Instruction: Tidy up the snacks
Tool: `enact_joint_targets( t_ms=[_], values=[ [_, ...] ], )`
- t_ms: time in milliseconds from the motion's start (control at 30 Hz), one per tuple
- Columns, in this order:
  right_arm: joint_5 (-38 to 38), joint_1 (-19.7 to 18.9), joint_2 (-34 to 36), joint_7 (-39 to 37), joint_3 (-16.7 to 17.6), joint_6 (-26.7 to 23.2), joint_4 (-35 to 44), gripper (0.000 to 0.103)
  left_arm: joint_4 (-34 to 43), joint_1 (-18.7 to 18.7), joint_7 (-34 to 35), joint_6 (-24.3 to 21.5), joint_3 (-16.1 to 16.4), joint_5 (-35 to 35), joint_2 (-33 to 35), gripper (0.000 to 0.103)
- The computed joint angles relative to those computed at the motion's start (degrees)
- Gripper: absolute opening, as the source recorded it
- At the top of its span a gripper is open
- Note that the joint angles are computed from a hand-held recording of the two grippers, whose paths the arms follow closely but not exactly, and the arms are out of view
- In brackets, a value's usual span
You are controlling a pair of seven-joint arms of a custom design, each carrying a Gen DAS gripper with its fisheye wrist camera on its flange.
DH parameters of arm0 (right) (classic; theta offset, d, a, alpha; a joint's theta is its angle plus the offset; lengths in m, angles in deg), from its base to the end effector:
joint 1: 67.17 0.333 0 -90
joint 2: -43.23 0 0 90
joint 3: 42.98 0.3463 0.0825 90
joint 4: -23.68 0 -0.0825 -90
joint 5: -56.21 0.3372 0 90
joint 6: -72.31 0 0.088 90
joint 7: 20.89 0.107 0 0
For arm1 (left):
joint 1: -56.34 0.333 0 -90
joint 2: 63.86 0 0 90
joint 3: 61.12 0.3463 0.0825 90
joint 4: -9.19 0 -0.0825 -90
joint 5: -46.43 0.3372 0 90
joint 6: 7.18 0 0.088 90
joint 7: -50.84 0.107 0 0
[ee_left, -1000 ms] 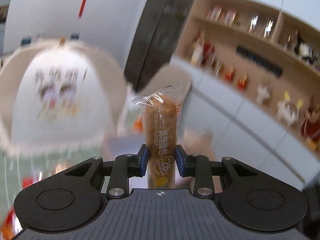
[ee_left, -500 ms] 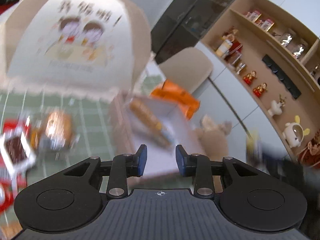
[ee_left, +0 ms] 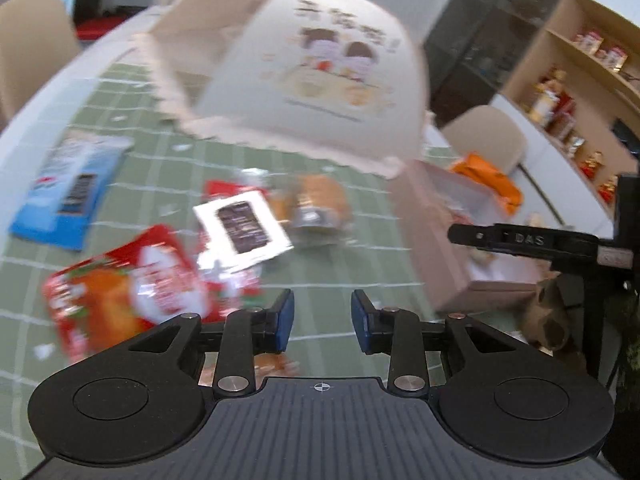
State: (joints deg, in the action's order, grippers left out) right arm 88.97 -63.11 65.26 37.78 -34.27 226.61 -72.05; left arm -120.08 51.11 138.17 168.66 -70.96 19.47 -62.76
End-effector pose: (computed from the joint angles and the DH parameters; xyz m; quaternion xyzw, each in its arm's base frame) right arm 0.6652 0.1150 0.5022 -0.7476 0.5512 -0.1132 0.3528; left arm 0.5231 -0.1027 0.5032 -0.7244 0.5682 -0.3664 0.1351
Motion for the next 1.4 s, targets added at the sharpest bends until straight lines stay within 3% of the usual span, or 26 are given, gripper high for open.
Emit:
enact_joint_targets(
  t_ms=[100,300,333,400,433,500,633,767,833,967,1000,1100,1133,1200,1267,1333,1400],
  values=[
    [-8.88,5.67,2.86,4.49,-2.97,4.57,1.34,0.060,-2.80,0.71,-3.10,-1.01,1.27,3.03,-1.99,0.035],
    [-23.47,10.65,7.87,4.98,-4.19,11.63,4.62,0.056,-6.41,-0.13,3.72,-0.90,4.04,-6.57,-3.87,0.035],
    [-23.33,9.53,8.46,4.29,-2.21,10.00,5.81,0.055,-6.45,-0.28,5.21,-1.00,4.40,-8.38,-3.88,0.035],
    [-20.73,6.26,9.25,1.13,2.65,5.84,7.76,0.039,-6.02,-0.84,10.81,-1.61,5.30,-14.34,-3.91,0.035],
    [-19.41,5.33,9.50,-0.73,4.38,4.19,8.21,0.036,-5.06,-0.94,13.62,-2.12,5.54,-17.18,-3.41,0.035],
    [-18.80,6.57,8.70,-1.10,3.76,6.28,6.10,0.037,-2.00,-0.26,17.75,-3.34,5.21,-20.56,-1.68,0.035],
    [-15.87,5.10,5.74,-3.04,4.41,7.75,1.32,0.037,5.46,2.27,26.51,-4.23,2.54,-26.31,2.88,0.035],
    [-14.07,2.70,2.62,-5.66,4.00,7.71,-3.38,0.037,13.64,4.20,25.49,-4.69,0.41,-20.72,9.17,0.035],
    [-14.93,3.84,1.10,-4.01,1.41,8.81,-5.72,0.038,18.82,4.61,23.69,-4.87,-0.19,-17.03,13.10,0.035],
    [-20.70,7.79,-1.03,4.66,-4.66,11.53,-9.42,0.048,32.07,0.59,12.56,-6.52,4.32,-3.26,23.09,0.035],
    [-21.14,7.71,-1.95,5.94,-4.68,11.59,-10.50,0.048,36.30,0.15,10.90,-8.18,4.94,-0.76,26.10,0.035],
    [-17.48,4.28,-6.08,3.06,-0.17,15.98,-16.15,0.048,48.87,-2.54,4.49,-16.31,9.48,7.44,34.42,0.035],
    [-14.89,2.43,-7.44,0.29,2.38,17.61,-17.85,0.048,51.91,-2.29,3.25,-18.96,9.48,9.77,36.44,0.035],
    [-9.15,-0.60,-9.28,-5.84,6.78,19.25,-19.39,0.048,51.97,-0.01,4.96,-20.66,6.60,10.52,36.92,0.034],
    [-4.07,-1.64,-10.60,-9.96,8.62,19.66,-20.11,0.049,46.50,4.39,9.84,-19.10,0.80,8.70,34.04,0.034],
    [2.88,-3.57,-11.43,-13.90,10.30,15.04,-19.07,0.049,39.18,8.13,13.35,-17.95,-3.51,7.30,29.73,0.034],
    [8.02,-5.02,-12.23,-15.52,9.92,6.78,-18.29,0.049,32.42,10.27,15.54,-16.71,-5.56,5.81,25.59,0.034]
  ],
)
